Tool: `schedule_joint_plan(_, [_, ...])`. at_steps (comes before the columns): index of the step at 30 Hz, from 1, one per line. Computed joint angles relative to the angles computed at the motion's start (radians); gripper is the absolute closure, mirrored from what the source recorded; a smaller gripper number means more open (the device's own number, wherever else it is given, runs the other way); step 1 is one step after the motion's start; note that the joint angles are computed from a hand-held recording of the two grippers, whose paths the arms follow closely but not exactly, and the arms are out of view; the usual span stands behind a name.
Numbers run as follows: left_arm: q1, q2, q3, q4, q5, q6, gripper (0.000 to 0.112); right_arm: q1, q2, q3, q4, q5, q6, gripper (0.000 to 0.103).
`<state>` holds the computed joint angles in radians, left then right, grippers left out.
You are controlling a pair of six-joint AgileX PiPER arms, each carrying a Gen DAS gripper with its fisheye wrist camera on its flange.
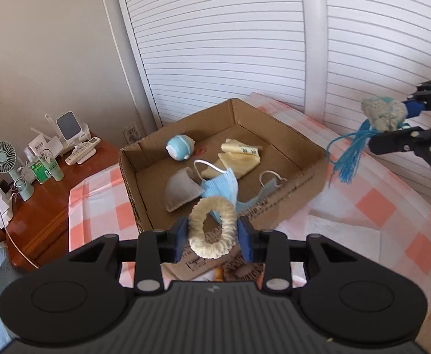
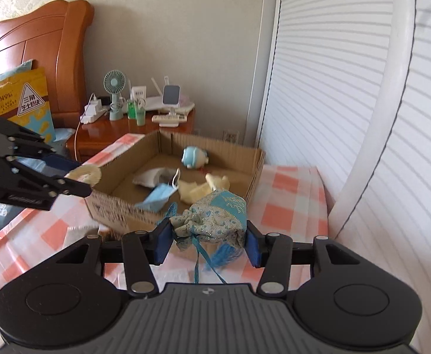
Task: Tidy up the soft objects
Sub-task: 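Drop the scrunchie into the box with left gripper while right drops the pouch in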
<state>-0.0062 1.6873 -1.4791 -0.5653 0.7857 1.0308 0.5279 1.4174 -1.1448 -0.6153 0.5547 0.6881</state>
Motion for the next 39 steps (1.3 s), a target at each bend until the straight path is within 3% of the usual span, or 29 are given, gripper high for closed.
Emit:
schedule_joint_plan(1, [-0.007,0.031,-0.043,0.015,-0.002,-0.03,0.07,-0.002,0.008,-0.016,0.0,0.001,-0.008,0.048])
schedule_joint_plan(2, [-0.013,0.057,-0.074,0.025,-0.015,-0.057,0.058,-0.003,0.015,-0.031,-0.003,0.004,-0.012,0.048])
schedule_joint_plan(3, [-0.018,0.081,-0.103,0.034,-0.026,-0.085,0.029,-0.003,0.023,-0.045,-0.002,0.006,-0.019,0.048])
schedule_joint_plan(4, [-0.022,0.11,-0.134,0.043,-0.036,-0.119,0.016,-0.006,0.032,-0.059,0.002,0.006,-0.028,0.048])
schedule_joint_plan(5, [-0.025,0.13,-0.155,0.054,-0.046,-0.15,0.011,-0.007,0.04,-0.071,0.003,0.005,-0.033,0.048])
schedule_joint_plan(8, [-0.019,0.146,-0.14,0.032,-0.109,-0.161,0.011,-0.014,0.062,-0.097,0.022,0.0,-0.055,0.048])
schedule_joint_plan(16, [0.057,0.036,0.036,-0.113,-0.096,-0.067,0.01,-0.035,0.159,-0.199,0.115,-0.002,-0.143,0.048])
schedule_joint_plan(21, [0.085,-0.084,0.178,-0.135,-0.141,-0.051,0.01,-0.068,0.273,-0.347,0.221,0.032,-0.238,0.048])
schedule_joint_plan(27, [0.128,-0.168,0.275,-0.172,-0.131,0.003,0.01,-0.101,0.43,-0.593,0.308,0.124,-0.311,0.047])
schedule_joint_plan(30, [0.14,-0.179,0.295,-0.171,-0.132,0.002,0.01,-0.108,0.5,-0.712,0.31,0.179,-0.313,0.028])
schedule_joint_plan(32, [0.149,-0.19,0.311,-0.171,-0.132,0.005,0.01,-0.105,0.528,-0.747,0.287,0.201,-0.274,0.002])
schedule_joint_plan(39, [0.188,-0.208,0.339,-0.204,-0.122,0.047,0.01,-0.087,0.467,-0.613,0.251,0.171,-0.215,0.0])
